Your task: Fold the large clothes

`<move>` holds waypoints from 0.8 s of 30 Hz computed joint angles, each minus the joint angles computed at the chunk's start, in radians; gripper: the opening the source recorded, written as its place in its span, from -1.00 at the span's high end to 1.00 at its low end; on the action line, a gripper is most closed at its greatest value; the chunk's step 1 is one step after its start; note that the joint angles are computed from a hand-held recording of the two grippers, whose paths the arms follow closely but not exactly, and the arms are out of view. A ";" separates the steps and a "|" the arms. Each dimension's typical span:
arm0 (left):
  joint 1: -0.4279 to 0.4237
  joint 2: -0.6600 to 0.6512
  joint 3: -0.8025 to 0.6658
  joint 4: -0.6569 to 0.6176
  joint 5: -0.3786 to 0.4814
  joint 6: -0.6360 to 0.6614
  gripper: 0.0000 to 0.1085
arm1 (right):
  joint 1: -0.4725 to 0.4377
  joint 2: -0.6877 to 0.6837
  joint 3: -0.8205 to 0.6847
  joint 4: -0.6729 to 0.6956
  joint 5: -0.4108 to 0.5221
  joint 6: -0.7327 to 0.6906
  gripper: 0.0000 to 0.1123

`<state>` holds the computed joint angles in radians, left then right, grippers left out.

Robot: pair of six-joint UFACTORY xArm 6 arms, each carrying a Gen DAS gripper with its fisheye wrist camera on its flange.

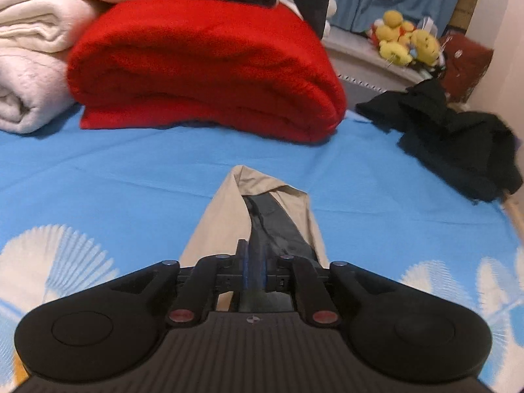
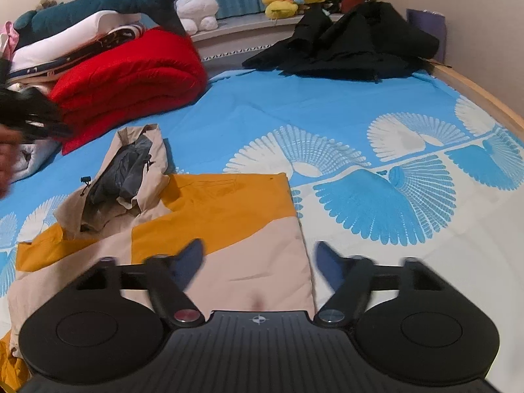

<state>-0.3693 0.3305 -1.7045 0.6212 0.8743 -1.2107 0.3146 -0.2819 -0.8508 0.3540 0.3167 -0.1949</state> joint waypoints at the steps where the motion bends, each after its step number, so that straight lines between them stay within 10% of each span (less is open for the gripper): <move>1: 0.008 0.041 -0.029 0.004 -0.007 0.001 0.60 | -0.002 0.006 -0.007 0.005 0.004 0.000 -0.05; 4: 0.030 0.169 -0.147 0.022 0.030 0.021 0.07 | -0.010 0.023 -0.018 0.000 0.007 0.013 0.01; 8: 0.051 0.286 -0.266 0.023 0.104 0.042 0.07 | -0.011 0.043 -0.033 -0.018 0.026 0.036 0.01; 9: 0.053 0.301 -0.284 0.025 0.120 0.052 0.12 | -0.011 0.046 -0.036 -0.020 0.030 0.036 0.01; 11: 0.055 0.310 -0.290 0.025 0.133 0.091 0.87 | -0.010 0.048 -0.039 -0.028 0.036 0.036 0.01; 13: 0.044 0.286 -0.265 0.031 0.149 0.152 0.95 | -0.008 0.048 -0.040 -0.028 0.034 0.031 0.01; 21: -0.112 -0.295 0.373 0.289 -0.174 0.099 0.96 | 0.020 0.020 -0.034 -0.005 0.035 0.041 0.01; 24: -0.274 -0.552 0.634 0.273 -0.159 0.177 0.96 | 0.022 -0.004 -0.018 -0.014 0.015 0.060 0.01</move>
